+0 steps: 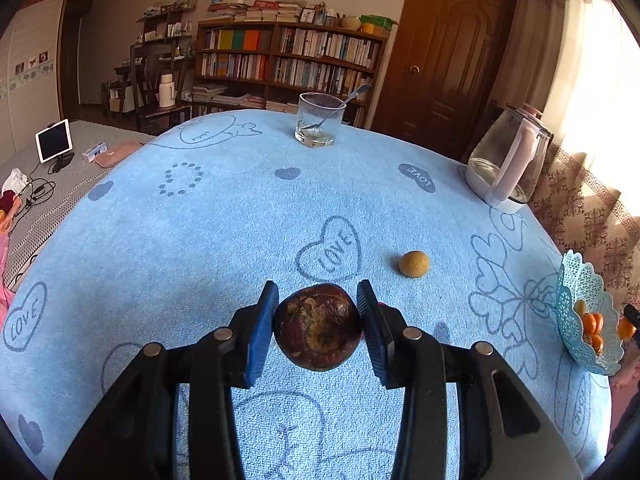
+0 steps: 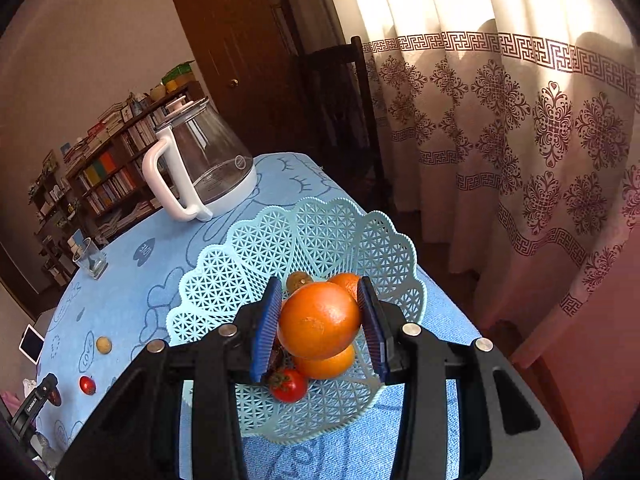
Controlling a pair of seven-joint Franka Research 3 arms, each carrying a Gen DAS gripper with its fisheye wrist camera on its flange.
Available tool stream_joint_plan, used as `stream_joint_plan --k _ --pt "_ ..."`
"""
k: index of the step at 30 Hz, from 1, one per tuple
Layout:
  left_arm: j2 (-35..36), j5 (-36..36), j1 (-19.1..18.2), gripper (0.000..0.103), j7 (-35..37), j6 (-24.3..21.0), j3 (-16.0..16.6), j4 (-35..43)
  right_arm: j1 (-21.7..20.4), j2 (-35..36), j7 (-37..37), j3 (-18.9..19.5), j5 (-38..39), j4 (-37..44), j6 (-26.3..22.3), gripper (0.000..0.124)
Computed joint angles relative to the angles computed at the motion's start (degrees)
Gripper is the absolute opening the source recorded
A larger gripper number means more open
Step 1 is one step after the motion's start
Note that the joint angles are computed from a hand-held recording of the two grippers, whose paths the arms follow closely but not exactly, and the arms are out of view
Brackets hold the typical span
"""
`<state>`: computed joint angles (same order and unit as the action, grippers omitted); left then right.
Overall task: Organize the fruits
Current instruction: 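Lower the orange into the basket and open the right tool while left holds brown fruit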
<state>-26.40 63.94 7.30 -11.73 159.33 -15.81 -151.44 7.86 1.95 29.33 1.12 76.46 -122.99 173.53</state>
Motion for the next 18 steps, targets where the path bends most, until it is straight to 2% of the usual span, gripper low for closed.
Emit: stream_joint_plan --k 7,18 --pt "0.4 -0.3 -0.2 0.041 0.5 0.0 0.2 0.2 0.1 2.9 0.4 1.3 -2.3 1.1 5.2 0.040" --pt "0.8 0.9 0.0 0.041 -0.5 0.2 -0.1 0.4 -0.7 2.0 -6.7 1.7 7.2 2.1 3.9 0.042"
